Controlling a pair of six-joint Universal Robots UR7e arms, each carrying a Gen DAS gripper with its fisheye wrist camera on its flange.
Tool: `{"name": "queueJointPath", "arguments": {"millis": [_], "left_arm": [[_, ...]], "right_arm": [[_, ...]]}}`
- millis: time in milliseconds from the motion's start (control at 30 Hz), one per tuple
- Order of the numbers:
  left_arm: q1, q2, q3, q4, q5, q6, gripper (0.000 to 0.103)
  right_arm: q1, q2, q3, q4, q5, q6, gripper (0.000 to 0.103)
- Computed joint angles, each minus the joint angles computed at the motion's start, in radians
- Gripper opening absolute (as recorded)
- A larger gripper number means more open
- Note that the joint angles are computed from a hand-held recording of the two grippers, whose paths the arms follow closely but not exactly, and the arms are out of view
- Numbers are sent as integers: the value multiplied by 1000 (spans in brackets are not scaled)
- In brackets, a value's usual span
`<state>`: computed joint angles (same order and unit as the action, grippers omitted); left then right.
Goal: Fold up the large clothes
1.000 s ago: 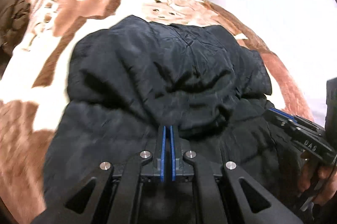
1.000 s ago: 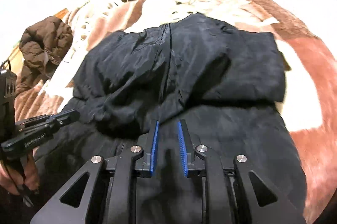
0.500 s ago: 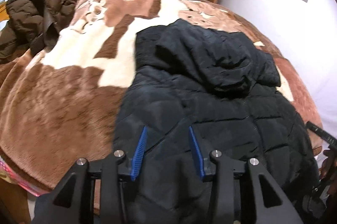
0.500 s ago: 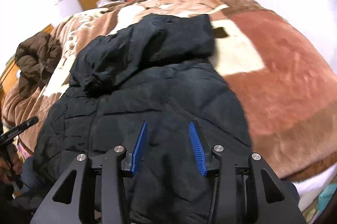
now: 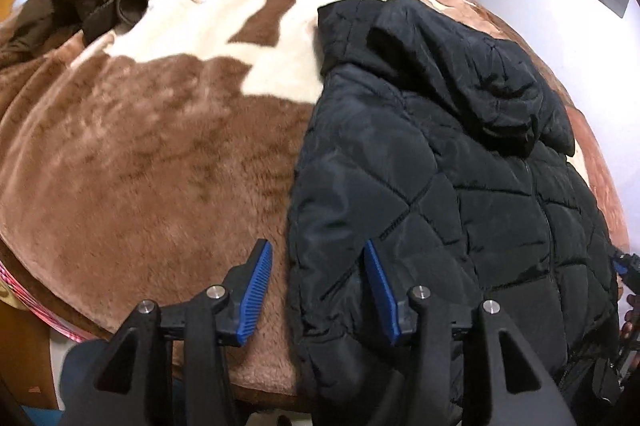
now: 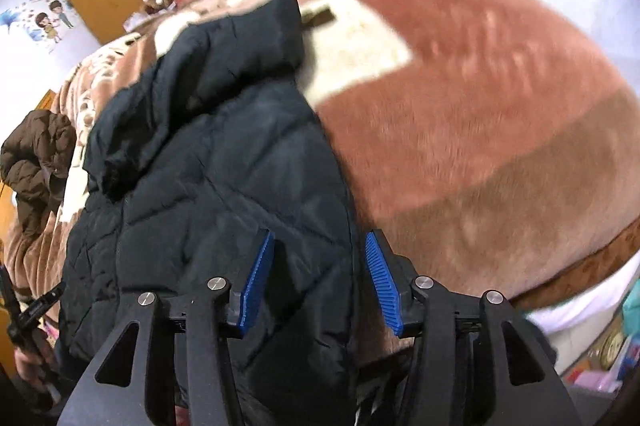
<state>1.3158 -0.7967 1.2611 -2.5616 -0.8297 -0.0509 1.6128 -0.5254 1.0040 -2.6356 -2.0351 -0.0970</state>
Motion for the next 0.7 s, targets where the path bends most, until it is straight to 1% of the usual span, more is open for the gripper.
{"name": "queueJointPath", "arguments": {"millis": [33, 67, 167, 233, 367, 433, 467, 500, 533, 567, 600, 633, 700], "left_arm": [[1, -2, 5, 5, -8, -13, 50], [1, -4, 9, 8, -17, -25, 50], [1, -20, 38, 15, -51, -48, 50], [-1, -29, 59, 15, -54, -62, 52], [6, -34, 69, 56, -74, -116, 55], [6, -26, 53, 93, -64, -132, 55], [2, -25, 51, 97, -56, -125, 53], [-4, -26, 52, 99, -55, -113, 40], [-11, -30, 55, 93, -60, -93, 25], [-18, -32, 56, 85, -58, -74, 21], [-25, -35, 55, 80, -56, -63, 16], [-31, -42, 58, 65, -66, -56, 14], [-41, -66, 69, 4, -109, -49, 13]], "right_arm": [[-4, -3, -2, 33, 21, 20, 49], [-4, -3, -1, 42, 26, 26, 51], [0, -12, 16, 63, 28, 18, 53], [-2, -17, 26, 75, 35, 31, 53], [-21, -12, -3, 181, 56, 100, 53], [-24, -4, -27, 224, 60, 127, 53], [-18, -1, -32, 232, 55, 121, 53], [-14, -2, -33, 233, 64, 108, 53], [-11, -9, -24, 221, 86, 96, 34], [-10, -16, -17, 210, 110, 88, 20], [-6, -24, -8, 199, 122, 81, 18], [-4, -35, 3, 178, 145, 67, 15], [2, -59, 22, 141, 197, 52, 13]]}}
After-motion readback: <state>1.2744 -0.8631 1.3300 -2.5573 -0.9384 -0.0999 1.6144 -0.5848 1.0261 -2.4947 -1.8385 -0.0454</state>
